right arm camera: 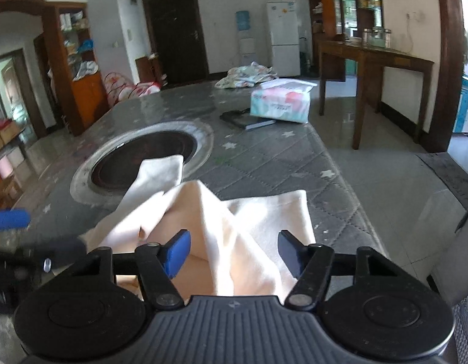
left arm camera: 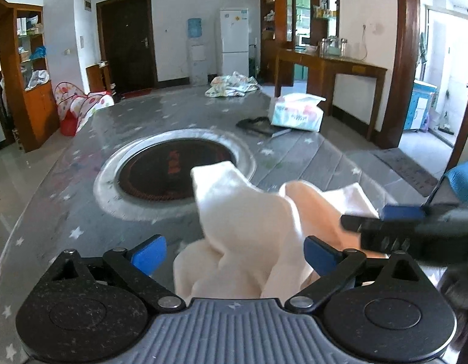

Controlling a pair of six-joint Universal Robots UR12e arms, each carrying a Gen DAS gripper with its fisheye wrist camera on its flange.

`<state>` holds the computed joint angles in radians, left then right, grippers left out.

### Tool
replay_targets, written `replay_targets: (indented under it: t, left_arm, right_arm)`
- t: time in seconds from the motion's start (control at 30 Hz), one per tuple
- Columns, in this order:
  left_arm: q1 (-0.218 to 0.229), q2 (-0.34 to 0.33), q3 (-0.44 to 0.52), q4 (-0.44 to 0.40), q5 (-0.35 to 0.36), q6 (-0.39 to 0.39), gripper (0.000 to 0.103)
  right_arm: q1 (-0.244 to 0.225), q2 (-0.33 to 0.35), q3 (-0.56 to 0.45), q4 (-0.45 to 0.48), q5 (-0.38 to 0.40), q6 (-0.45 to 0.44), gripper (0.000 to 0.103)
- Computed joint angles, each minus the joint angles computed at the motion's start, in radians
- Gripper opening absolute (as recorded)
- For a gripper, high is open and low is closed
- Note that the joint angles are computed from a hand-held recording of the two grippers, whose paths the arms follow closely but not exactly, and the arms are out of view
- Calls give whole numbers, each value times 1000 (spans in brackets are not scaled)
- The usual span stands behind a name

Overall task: Fold clothes
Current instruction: 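Grasp the sweatshirt edge with the left tool while the right tool grasps another edge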

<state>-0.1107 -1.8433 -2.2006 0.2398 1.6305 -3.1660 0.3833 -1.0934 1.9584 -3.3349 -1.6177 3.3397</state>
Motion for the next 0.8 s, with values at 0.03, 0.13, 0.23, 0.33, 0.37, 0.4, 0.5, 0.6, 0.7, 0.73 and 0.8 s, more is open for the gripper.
replay_targets:
  t: [0.03,0.13,0.23,0.33,0.37,0.4,0.5,0.6,0.7,0.73,0.8]
  left_arm:
    - [1,-3,7,-7,-10,-4,94]
    - [4,-15,28,-26,-44,-6,86]
    - [3,-33,50,-55,-60,12,70]
    - [8,-41,59,-90,-84,35,45]
    - [13,-41,57,-100,-96,37,33]
    - [18,-40,55,-110,-107,38,21]
    - [38,-29,34,-103,-152,21,9]
    - [51,-14,11,-77,-166,15,5]
    - [67,12,-20,-53,-187,-7,3]
    - [72,21,-30,-44,-191,-12,3]
    - [80,40,-51,-29,-197,-21,3]
  right_arm:
    - [-1,5,-3,2,9,-12,56]
    - [2,18,-14,13,6,-40,53]
    - [2,21,-13,7,10,-58,39]
    - [0,22,-9,-6,17,-75,19]
    - [-1,22,-8,-10,20,-80,15]
    - [-2,22,-6,-15,22,-82,13]
    - [-8,15,7,-28,24,-73,5]
    - [-12,-3,35,-58,28,-67,4]
    - [-13,-22,66,-97,14,-68,3]
    - [-13,-31,79,-112,8,-71,3]
    - [-14,-44,94,-118,2,-80,3]
